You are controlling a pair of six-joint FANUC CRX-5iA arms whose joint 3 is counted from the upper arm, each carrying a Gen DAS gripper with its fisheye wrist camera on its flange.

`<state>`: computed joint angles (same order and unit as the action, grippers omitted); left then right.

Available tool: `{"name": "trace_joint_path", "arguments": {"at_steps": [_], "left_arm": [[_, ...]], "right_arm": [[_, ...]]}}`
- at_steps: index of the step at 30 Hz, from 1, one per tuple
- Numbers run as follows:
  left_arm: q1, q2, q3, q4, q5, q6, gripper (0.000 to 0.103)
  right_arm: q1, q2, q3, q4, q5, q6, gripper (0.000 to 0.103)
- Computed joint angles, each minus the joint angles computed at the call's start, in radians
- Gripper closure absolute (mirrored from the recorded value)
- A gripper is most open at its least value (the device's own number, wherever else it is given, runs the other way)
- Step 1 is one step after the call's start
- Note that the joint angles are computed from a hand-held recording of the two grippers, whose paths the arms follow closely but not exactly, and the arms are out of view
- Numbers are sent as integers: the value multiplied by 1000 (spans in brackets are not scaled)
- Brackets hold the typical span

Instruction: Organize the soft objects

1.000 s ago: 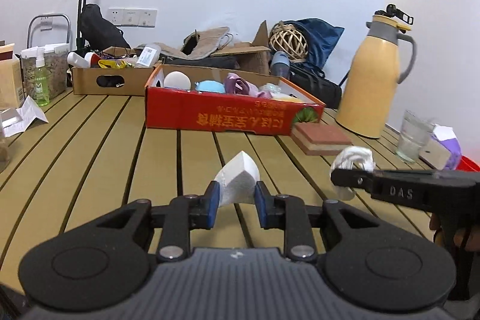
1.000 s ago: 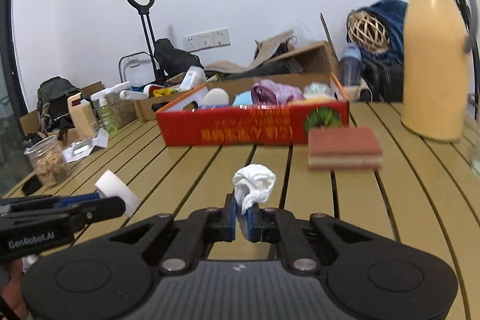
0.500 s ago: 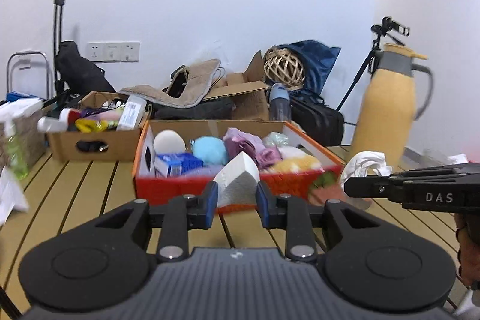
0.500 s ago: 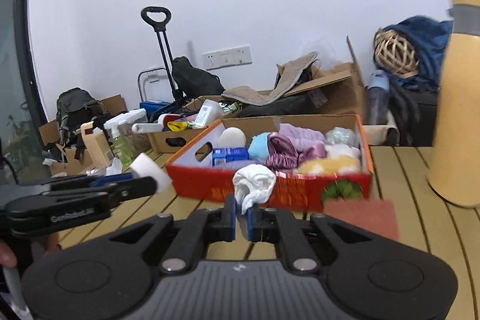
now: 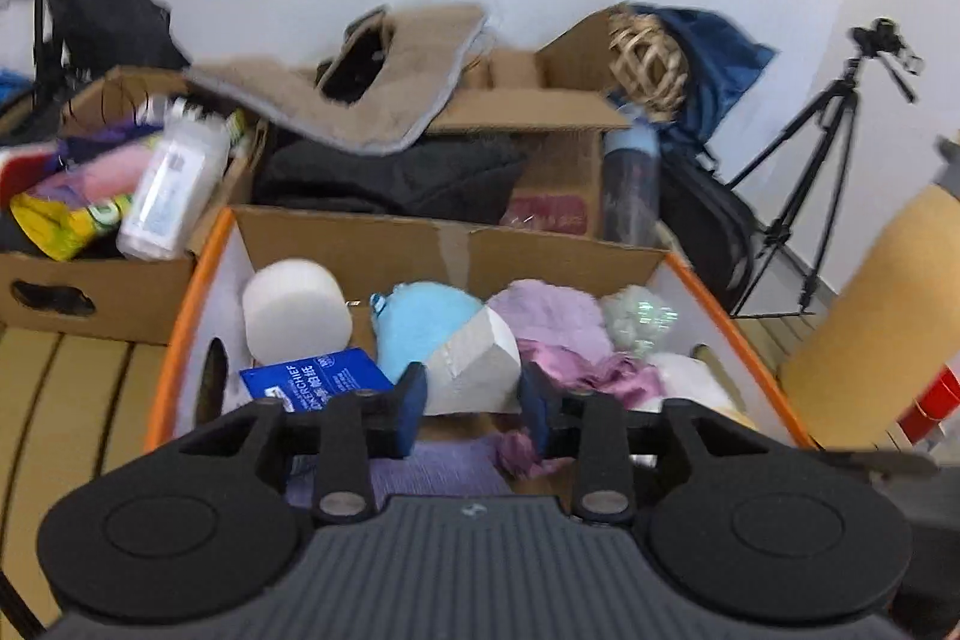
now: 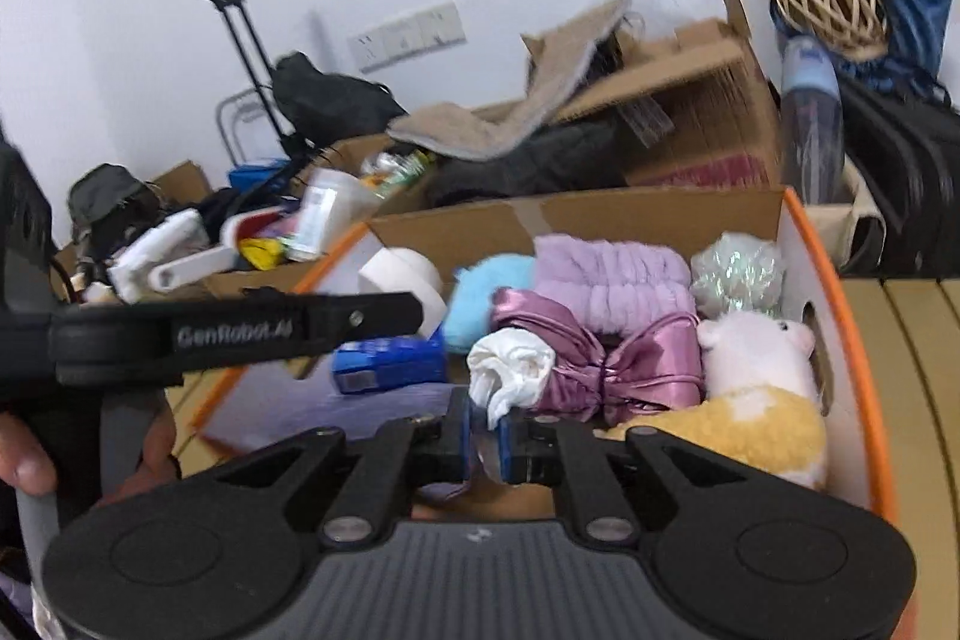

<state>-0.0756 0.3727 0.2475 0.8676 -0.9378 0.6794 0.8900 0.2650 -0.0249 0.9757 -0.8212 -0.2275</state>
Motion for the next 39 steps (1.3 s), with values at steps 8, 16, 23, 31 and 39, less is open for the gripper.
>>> {"name": "trace_joint_path", "arguments": {"at_steps": [8,16,23,31,39], "left_arm": [[4,8,-12,42,4,-31,40],[42,-113,-99,72,-3,-110,38],[104,-289,-230,118,-41,-199,32],[247,-575,-529,272,-99,-426,21],[461,-894,-873,398,-131,-562,12]], "right_arm": [[8,13,19,-17,-18,63,47],[69,-52,12,37,-121,39,47],[192,-129,2,100,-277,14,46],[404,-204,-74,178,-493,-121,34],[637,-188,-128,141,-736,-285,27]]}}
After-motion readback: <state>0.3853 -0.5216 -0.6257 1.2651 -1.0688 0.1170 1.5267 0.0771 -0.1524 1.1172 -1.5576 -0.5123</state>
